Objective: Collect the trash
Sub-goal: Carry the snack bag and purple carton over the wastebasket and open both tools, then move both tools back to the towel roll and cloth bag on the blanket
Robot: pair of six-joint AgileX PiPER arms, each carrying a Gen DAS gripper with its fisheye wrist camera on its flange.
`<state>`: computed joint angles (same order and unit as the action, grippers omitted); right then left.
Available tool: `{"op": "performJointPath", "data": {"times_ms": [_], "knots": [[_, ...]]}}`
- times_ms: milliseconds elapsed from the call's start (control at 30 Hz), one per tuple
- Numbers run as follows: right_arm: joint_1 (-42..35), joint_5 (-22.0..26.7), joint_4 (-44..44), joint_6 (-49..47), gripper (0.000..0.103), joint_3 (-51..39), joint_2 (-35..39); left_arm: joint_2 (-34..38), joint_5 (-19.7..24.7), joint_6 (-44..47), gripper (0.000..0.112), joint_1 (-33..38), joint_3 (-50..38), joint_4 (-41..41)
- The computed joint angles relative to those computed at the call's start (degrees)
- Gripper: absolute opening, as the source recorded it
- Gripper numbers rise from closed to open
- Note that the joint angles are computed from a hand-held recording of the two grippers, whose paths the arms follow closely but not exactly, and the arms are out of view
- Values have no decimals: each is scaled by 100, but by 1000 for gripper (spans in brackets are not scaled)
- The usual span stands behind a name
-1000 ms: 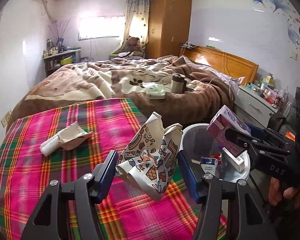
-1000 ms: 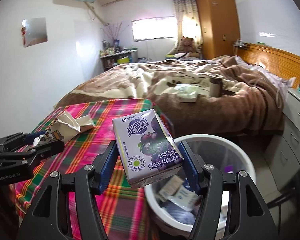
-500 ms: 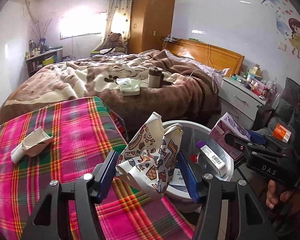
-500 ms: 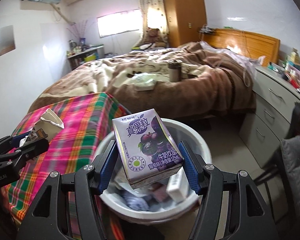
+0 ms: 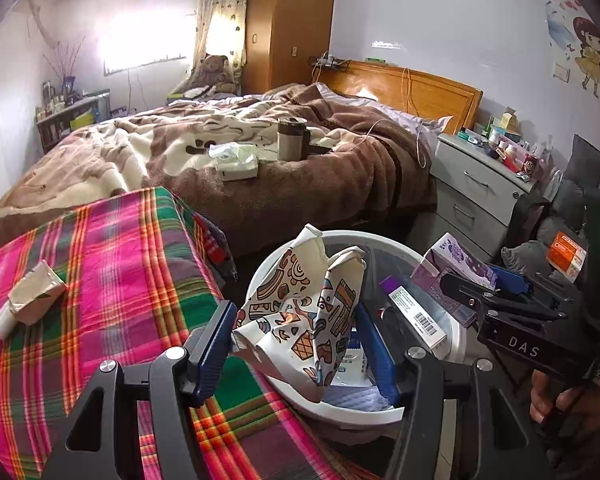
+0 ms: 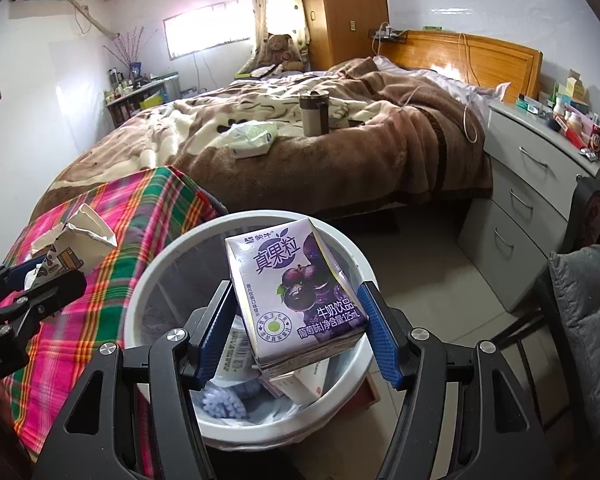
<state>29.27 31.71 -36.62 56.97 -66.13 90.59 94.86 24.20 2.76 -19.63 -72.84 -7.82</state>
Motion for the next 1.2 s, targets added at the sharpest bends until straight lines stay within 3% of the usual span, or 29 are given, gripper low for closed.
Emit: {"op": "performJointPath", "data": {"times_ms": [333,500,633,1200], "knots": [[-172,69,520,-674,64,-191,257,452,163,8,62,-82,-392,-43],[-186,117,555,-727,67,-203,252,484,226,194,67,-14,-431,-310],[-188,66,556,-706,72,-201,239,405,182,101,67,-45,-359,-161],[97,202,211,-333,72,-265,164,-167,62,149,67,188,158,-270]]}}
